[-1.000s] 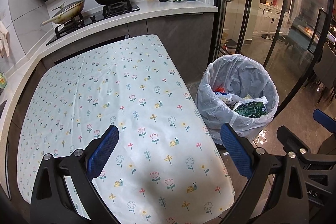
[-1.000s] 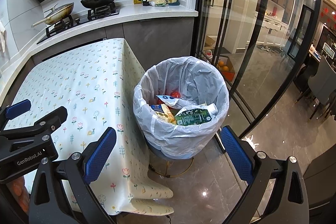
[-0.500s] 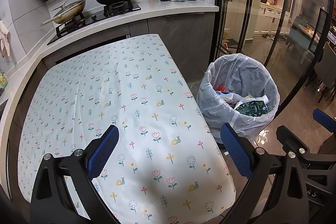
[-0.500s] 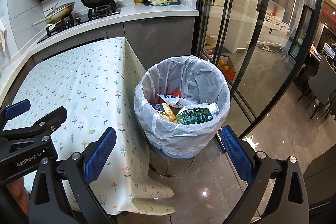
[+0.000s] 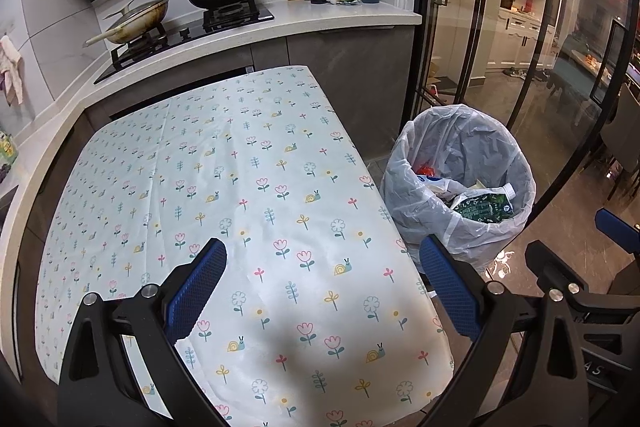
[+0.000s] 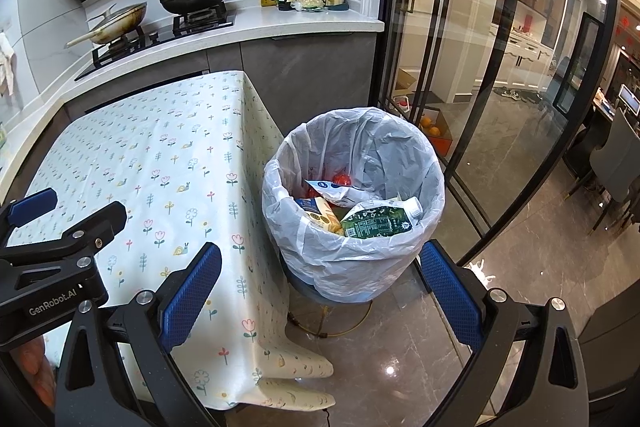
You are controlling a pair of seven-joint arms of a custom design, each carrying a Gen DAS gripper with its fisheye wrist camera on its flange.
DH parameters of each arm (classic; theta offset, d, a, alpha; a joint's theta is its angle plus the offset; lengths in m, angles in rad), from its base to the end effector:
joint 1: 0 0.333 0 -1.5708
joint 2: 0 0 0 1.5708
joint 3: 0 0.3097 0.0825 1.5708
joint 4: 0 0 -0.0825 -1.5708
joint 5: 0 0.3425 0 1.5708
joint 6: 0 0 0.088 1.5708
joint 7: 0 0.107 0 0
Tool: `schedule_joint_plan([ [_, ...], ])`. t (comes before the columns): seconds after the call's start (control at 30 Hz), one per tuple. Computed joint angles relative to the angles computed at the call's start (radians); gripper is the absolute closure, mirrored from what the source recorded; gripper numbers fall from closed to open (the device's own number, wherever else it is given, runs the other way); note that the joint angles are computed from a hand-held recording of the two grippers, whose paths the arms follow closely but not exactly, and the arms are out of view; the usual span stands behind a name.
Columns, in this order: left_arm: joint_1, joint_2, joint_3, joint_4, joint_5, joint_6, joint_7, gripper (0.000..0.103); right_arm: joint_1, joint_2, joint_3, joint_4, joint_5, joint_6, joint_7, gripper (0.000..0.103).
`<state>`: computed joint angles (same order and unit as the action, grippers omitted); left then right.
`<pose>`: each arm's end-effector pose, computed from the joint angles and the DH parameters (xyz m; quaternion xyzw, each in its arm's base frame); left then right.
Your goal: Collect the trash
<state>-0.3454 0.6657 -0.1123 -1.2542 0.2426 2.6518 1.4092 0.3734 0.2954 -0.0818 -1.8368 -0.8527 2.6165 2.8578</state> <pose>0.6749 -0.3097 0.4669 -0.5085 0.7804 -0.2895 0.2207 0.5937 0.2007 0.4327 -0.5389 0.7580 -0.2965 0.2169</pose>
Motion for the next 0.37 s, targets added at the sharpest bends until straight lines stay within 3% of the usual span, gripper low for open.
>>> schedule_joint_plan([
  [0.37,-0.003,-0.024,0.018,-0.041,0.027,0.032,-0.035,0.010,0.007,0.006,0.004,0.008,0.007,0.008,-0.018,0.007],
])
